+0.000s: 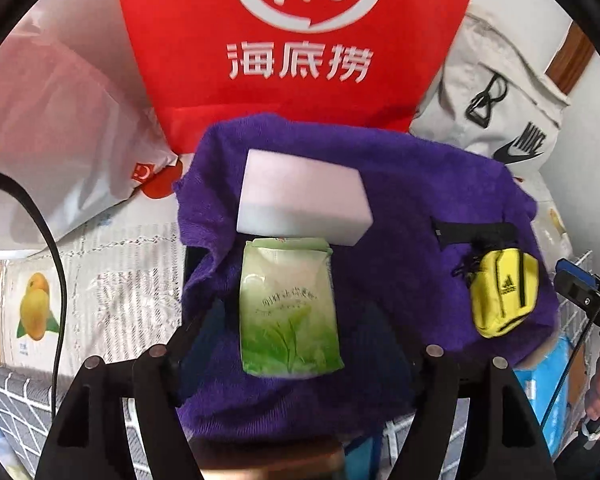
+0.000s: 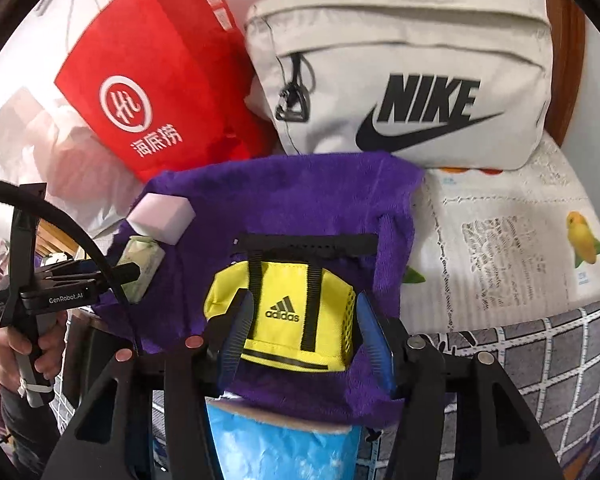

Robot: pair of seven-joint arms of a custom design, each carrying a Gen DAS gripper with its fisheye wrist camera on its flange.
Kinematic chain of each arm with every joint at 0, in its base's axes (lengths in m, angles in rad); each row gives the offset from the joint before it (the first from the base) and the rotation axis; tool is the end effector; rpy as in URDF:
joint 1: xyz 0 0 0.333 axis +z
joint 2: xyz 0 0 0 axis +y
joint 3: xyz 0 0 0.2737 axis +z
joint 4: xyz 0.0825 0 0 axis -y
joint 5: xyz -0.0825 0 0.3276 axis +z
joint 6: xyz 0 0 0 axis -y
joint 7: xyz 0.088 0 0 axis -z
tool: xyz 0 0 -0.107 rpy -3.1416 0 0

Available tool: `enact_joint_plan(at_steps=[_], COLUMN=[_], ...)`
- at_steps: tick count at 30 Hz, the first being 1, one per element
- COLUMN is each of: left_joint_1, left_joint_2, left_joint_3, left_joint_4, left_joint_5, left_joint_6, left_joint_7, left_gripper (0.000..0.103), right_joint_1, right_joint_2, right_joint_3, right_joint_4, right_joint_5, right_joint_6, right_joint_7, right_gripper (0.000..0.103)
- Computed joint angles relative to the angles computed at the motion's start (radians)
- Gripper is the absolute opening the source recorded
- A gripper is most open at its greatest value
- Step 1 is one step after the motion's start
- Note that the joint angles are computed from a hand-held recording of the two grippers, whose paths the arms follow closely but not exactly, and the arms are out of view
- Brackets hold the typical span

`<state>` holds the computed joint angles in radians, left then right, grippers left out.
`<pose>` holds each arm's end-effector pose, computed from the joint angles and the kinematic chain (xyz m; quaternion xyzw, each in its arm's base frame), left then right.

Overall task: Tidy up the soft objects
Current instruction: 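Lower green packet onto towel with left tool while right tool sets bag there, then open both tools and pull them back from the towel, then grasp white glove with right tool while left tool moves toward white tissue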

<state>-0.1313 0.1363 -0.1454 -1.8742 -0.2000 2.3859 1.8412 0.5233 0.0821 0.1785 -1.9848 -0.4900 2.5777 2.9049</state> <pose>0.5501 -0.1547 0.4619 -0.5315 0.8215 -0.1955 0.0669 0.4239 0.3660 0.4644 -0.5708 0.7643 -0.1091 0.2795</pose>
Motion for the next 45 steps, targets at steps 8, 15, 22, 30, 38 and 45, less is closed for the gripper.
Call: enact_joint_plan(at_steps=[8, 15, 22, 30, 38, 45], left_joint_1=[0.027, 0.048, 0.060, 0.070, 0.097, 0.105], left_joint_2=[-0.164, -0.339, -0.505, -0.692, -0.865, -0.935], left_joint_3=[0.001, 0.007, 0.022, 0.037, 0.052, 0.063], left_joint_4=[-0.132, -0.288, -0.427, -0.597, -0.740, -0.807], left_joint_5=[-0.083, -0.206, -0.282, -0.342, -0.367, -0.395], left_joint_6=[0.018, 0.003, -0.049, -0.111, -0.141, -0.175], left_joint_7=[0.075, 0.170, 0.220, 0.264, 0.288, 0.306], left_gripper=[0.072, 0.072, 0.072, 0.072, 0.072, 0.072], right_joint_1=[0.044, 0.112, 0.197, 0.264, 0.307, 0.345], right_joint_2=[-0.091, -0.242, -0.306, -0.186, -0.107, -0.025], right_joint_3=[0.038, 0.122, 0.204, 0.242, 0.190, 0.187], right_joint_4=[-0.003, -0.092, -0.160, -0.175, -0.174, -0.083], right_joint_5=[-0.081, -0.140, -0.131, -0.193, -0.187, -0.230], right_joint_6=[-0.086, -0.209, -0.265, -0.234, -0.195, -0.306], right_joint_7=[0.065, 0.158, 0.253, 0.395, 0.347, 0.325], right_gripper=[0.054, 0.054, 0.055, 0.055, 0.057, 0.020])
